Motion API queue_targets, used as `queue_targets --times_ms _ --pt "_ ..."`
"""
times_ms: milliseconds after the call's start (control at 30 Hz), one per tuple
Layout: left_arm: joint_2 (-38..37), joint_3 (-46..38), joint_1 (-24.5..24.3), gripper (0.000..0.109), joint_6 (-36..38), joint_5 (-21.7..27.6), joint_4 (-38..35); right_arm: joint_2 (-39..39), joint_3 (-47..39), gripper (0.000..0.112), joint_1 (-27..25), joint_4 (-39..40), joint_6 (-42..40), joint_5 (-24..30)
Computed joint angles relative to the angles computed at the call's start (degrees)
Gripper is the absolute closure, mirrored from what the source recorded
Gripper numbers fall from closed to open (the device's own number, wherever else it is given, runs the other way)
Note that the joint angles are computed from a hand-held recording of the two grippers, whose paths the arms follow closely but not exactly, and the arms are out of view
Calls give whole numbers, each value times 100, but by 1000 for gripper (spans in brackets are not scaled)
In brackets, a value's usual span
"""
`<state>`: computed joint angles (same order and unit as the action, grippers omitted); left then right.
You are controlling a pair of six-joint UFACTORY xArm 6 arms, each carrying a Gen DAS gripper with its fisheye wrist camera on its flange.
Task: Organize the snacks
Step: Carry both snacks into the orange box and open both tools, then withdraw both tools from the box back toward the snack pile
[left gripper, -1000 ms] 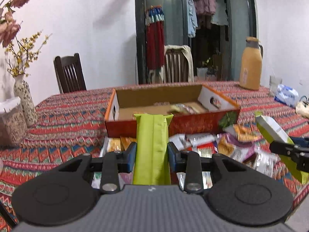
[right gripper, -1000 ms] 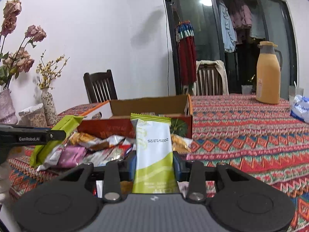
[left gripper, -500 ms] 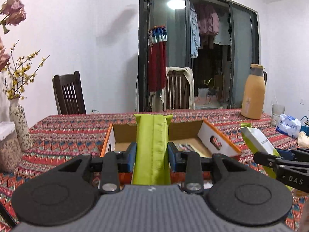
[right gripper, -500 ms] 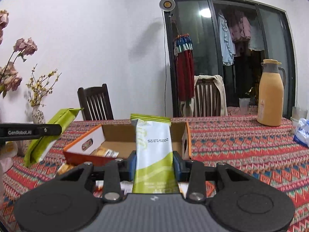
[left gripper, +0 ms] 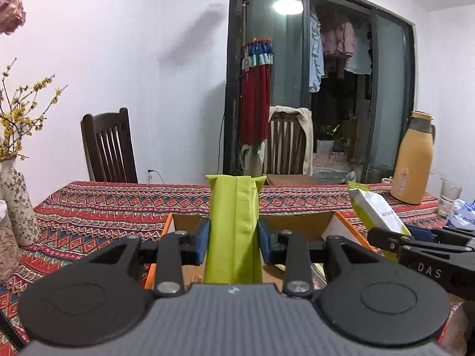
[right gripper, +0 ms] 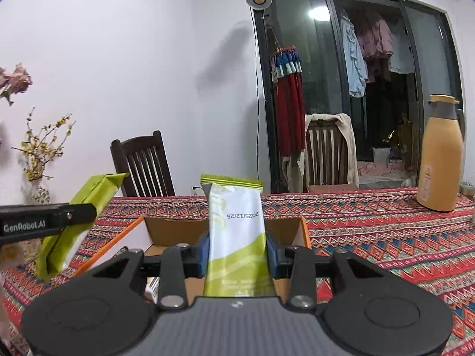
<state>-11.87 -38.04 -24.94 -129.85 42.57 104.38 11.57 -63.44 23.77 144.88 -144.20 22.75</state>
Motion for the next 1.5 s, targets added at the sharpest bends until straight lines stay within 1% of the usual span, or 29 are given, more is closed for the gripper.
queue_targets --times_ms 100,167,233,267,333,400,500,567,633,667,700,733,767,800,833,867,933,967,1167,1367,1433,1500 --pt "365 -297 272 74 -88 -194 140 555 -704 76 117 -207 264 -308" --pt "631 -469 404 74 -159 -183 243 884 -1079 76 171 -316 393 -461" --pt "869 -613 575 74 -296 -272 323 1166 -1340 76 171 -425 550 -469" --pt "977 -657 639 74 -416 -282 396 1262 -1390 76 151 -502 645 -407" --pt "1163 -740 722 74 -516 -295 450 1445 -1527 76 143 -736 894 -456" --pt "1251 -820 894 74 -498 -597 521 1503 -1558 76 105 -969 1210 -391" --pt "1315 -861 1007 74 -541 -755 579 1534 -1570 76 130 -954 1183 -387" --pt "1365 -885 1067 74 -524 -854 554 1568 -1595 74 149 -1125 1353 -407" --pt "1367 -866 1073 73 -476 -869 457 1596 -1634 72 169 -1120 1371 -487" --pt "1357 -846 1048 71 -525 -818 464 1591 -1631 68 164 -984 1261 -506" --pt "1305 -790 1017 60 -640 -770 527 1574 -1609 62 150 -899 1202 -488" --pt "1255 -742 971 42 -744 -698 575 1548 -1571 46 133 -849 1190 -445" --pt "1192 -676 917 32 -837 -572 610 1506 -1514 31 110 -704 1086 -385" --pt "1126 -600 838 14 -912 -393 608 1469 -1473 25 89 -533 938 -333" --pt "1072 -547 763 6 -975 -219 593 1421 -1409 18 68 -397 812 -272" --pt "1018 -480 702 6 -1072 -85 630 1363 -1326 13 39 -324 754 -184" --pt "957 -434 667 6 -1171 -51 658 1254 -1172 9 -13 -202 693 -21" --pt "937 -422 677 6 -1180 -60 657 1200 -1086 9 -50 -101 631 73" --pt "896 -402 628 6 -1149 -32 648 1125 -1011 9 -110 86 581 131" --pt "714 -266 415 6 -1077 241 629 909 -750 9 -178 299 362 354" --pt "658 -243 318 6 -1000 372 528 792 -631 9 -203 356 265 475" --pt "541 -192 239 6 -913 434 384 685 -565 9 -208 509 88 485"
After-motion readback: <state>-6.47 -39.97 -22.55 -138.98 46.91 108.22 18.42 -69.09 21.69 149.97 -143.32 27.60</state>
